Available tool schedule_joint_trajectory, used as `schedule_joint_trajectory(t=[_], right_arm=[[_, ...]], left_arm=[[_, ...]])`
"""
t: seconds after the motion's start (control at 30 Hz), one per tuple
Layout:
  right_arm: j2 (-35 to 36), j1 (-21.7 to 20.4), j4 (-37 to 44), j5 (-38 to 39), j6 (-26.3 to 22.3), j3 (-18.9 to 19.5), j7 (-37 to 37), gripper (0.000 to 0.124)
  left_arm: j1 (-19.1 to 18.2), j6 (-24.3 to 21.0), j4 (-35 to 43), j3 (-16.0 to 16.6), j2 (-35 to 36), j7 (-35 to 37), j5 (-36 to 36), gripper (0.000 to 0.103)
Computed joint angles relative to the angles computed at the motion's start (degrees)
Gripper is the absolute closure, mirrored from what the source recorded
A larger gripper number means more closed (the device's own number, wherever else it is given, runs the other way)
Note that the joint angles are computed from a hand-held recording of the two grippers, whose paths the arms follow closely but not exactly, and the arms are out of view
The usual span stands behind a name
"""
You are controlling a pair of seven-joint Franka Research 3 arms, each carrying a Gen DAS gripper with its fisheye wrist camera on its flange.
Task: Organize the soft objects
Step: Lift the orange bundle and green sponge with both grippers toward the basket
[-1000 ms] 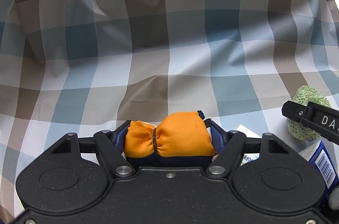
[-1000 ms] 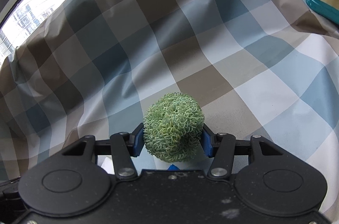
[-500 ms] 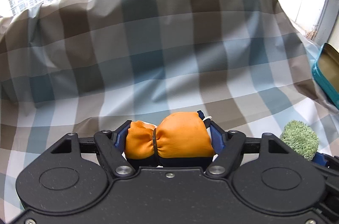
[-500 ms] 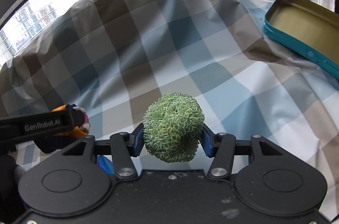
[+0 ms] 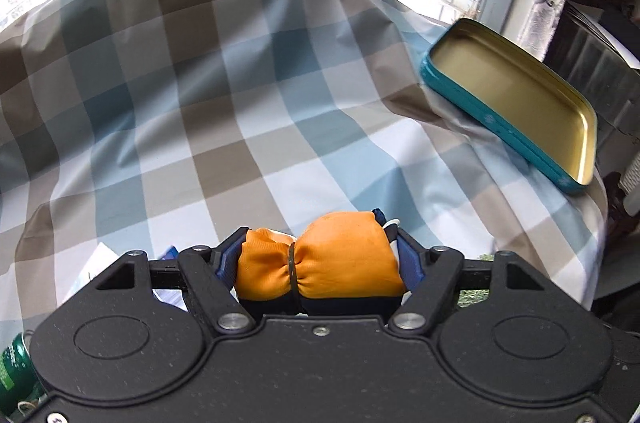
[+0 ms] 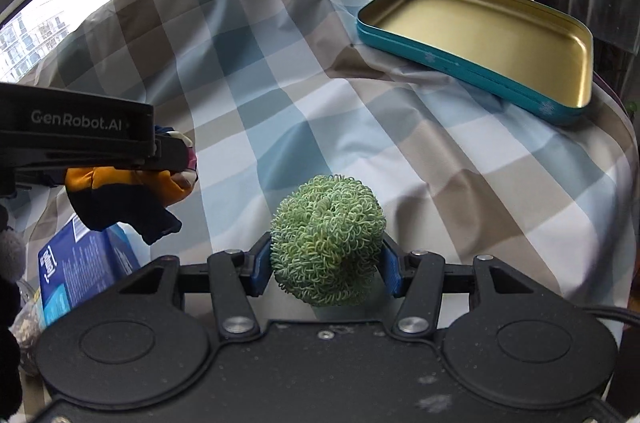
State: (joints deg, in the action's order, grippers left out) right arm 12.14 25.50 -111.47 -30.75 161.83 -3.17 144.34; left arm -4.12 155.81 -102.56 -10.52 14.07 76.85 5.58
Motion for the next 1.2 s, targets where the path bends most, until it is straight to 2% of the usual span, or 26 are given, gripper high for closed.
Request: schedule_joint_trajectory(t=[0.13,0.27,0.43,0.6,0.73,0.9,1.2], right_arm=[[-6.64,-0.71,-8.36,-3.31,1.78,0.24,3.80,0.071],[-13.03,-3.22,-15.36,-6.90,3.02,2.66,6.60,0.071],[-21.96,-6.67,-23.98,-10.96,5.11,6.88,8.26,0.071],[-30.54,-9.24,-31.44,-10.99,7.63,10.85,6.81,0.071],[-36.39,-6.93,-36.50,-5.17,9.43,10.48,0.78,0.071],[-43.03,-3.35,-41.78,0.34,11.05,9.55,-5.14,0.071],[-51.81,2.24,-47.40,7.80,12.33,9.23,-12.97,0.070]], left_arm=[[0.32,0.28,-6.36,-2.21,-5.78,3.84,-5.00,0.034],[-1.00,-0.21,-12.55,-2.32,-11.96,7.39,-11.34,0.034],[-4.10,0.68,-21.12,-0.63,-20.86,3.36,-11.24,0.034],[-6.03,1.10,-29.42,-0.06,-30.40,-3.90,-6.13,0.034],[-6.81,0.06,-35.69,-0.24,-38.17,-9.79,-2.64,0.034],[-5.50,-3.56,-41.83,-2.55,-46.97,-19.20,3.56,0.034],[-6.02,-12.12,-51.79,-4.26,-62.69,-32.51,8.98,0.034]])
